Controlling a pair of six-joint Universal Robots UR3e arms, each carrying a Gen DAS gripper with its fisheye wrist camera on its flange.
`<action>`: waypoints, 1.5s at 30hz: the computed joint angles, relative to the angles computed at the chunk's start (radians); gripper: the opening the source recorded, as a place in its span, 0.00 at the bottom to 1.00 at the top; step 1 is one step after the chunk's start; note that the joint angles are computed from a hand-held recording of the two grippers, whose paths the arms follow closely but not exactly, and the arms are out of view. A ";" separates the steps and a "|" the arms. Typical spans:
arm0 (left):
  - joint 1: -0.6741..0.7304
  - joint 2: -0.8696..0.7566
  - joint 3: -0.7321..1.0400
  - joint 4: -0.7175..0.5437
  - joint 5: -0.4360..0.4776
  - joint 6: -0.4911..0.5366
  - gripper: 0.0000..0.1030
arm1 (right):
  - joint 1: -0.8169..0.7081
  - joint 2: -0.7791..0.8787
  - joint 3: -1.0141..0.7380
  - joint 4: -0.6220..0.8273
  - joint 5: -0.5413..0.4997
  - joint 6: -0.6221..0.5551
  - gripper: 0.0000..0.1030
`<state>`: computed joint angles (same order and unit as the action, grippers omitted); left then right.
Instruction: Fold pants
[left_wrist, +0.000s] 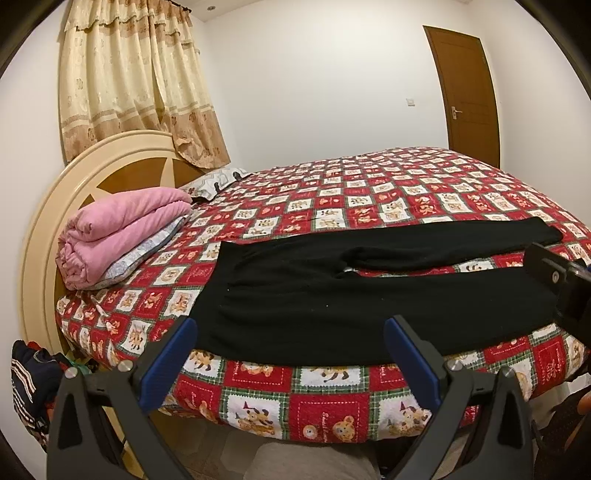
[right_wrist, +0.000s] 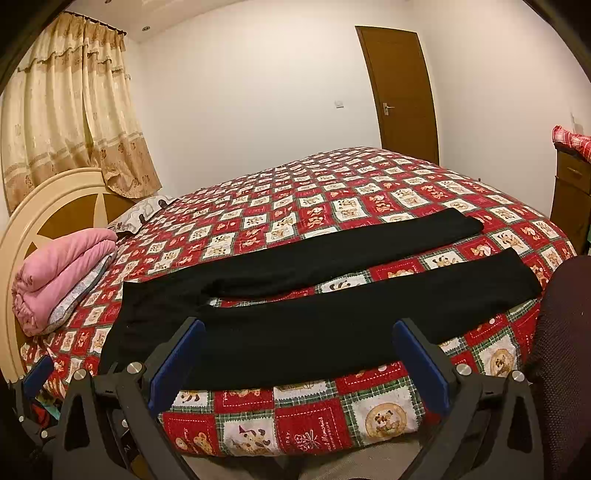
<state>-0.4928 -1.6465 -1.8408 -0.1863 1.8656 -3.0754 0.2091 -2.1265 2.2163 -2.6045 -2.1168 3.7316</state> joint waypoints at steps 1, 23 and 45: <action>0.000 0.000 -0.001 -0.002 -0.001 -0.001 1.00 | -0.001 -0.001 0.000 0.003 0.001 0.001 0.99; 0.004 0.002 -0.001 -0.009 -0.009 -0.006 1.00 | 0.002 0.004 -0.006 0.012 0.003 0.006 0.99; 0.000 -0.003 -0.010 -0.002 -0.008 -0.010 1.00 | -0.001 0.002 -0.006 0.017 0.007 0.009 0.99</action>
